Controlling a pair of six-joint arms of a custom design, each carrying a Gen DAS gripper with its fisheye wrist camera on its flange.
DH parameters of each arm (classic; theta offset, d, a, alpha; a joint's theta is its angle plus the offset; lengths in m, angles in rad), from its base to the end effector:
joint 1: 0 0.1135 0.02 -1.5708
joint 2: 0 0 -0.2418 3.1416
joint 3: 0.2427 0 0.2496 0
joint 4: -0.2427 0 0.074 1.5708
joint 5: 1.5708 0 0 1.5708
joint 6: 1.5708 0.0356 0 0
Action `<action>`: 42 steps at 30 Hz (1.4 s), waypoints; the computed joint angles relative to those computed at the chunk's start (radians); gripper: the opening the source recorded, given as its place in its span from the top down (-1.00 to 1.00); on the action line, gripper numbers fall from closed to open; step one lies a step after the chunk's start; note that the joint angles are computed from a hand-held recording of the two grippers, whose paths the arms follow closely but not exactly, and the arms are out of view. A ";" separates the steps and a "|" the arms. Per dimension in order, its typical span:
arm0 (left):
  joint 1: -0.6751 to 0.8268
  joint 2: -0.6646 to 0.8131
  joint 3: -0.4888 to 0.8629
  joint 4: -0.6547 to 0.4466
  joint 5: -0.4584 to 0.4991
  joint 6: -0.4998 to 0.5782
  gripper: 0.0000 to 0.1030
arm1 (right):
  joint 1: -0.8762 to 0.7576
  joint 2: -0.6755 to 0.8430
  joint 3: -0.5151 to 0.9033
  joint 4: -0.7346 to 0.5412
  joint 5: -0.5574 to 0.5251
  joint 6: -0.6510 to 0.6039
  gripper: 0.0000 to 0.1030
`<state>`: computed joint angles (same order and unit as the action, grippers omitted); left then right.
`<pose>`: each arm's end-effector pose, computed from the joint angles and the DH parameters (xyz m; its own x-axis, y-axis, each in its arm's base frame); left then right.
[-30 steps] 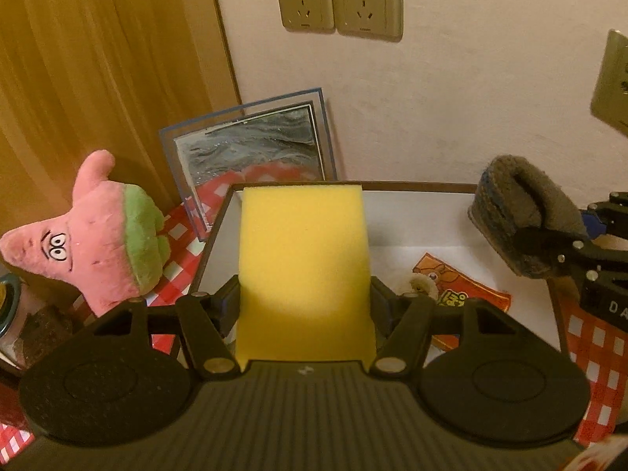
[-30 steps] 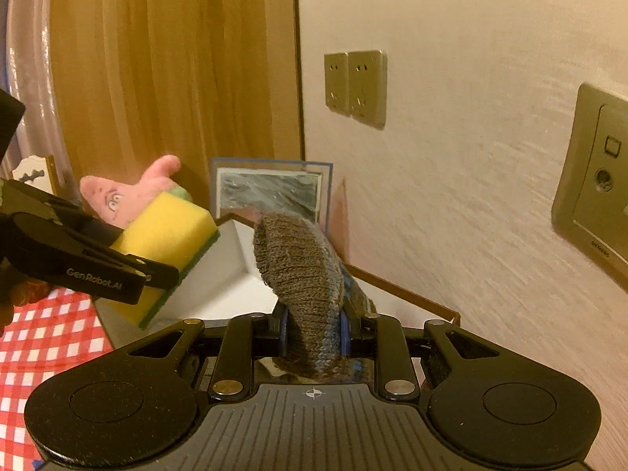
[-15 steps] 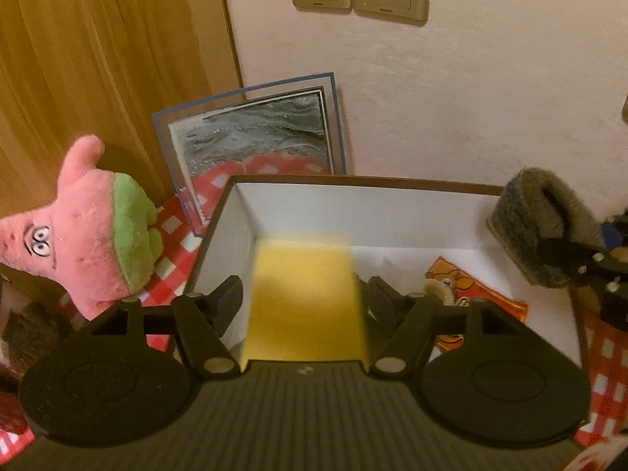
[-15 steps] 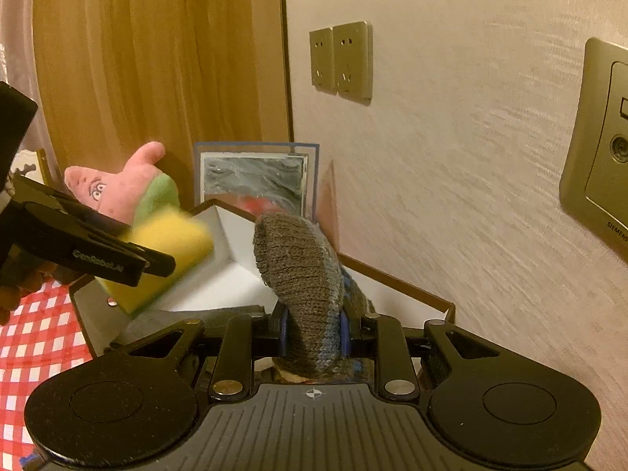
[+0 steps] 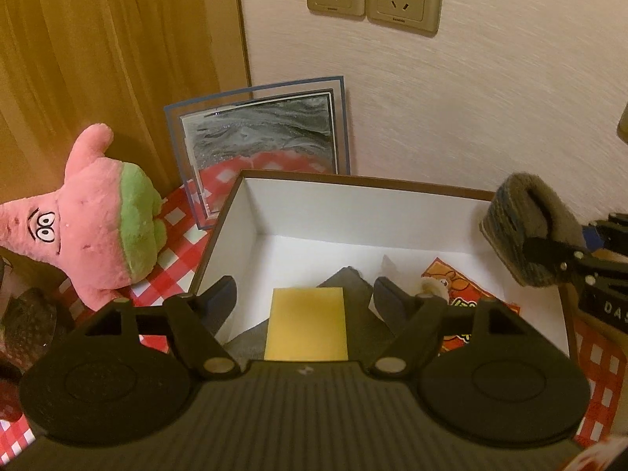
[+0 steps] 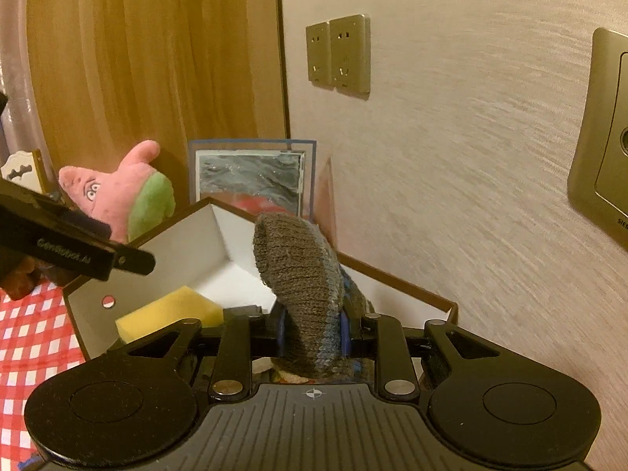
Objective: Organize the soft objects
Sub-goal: 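Open the left tool to drop the sponge while the right tool drops the sock into the box, then move both tools back to the blue cloth on the table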
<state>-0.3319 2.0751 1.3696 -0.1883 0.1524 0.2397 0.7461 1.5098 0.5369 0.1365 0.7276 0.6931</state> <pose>0.4034 -0.1448 0.1287 -0.6180 0.4612 -0.6366 0.5752 0.8173 0.0338 0.2060 0.1582 0.1137 -0.5340 0.1561 -0.8309 0.2101 0.9765 0.0484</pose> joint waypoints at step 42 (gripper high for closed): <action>0.214 -0.642 -0.628 -0.081 0.161 0.078 -0.46 | 0.454 -0.015 0.176 -0.602 0.152 0.668 -0.48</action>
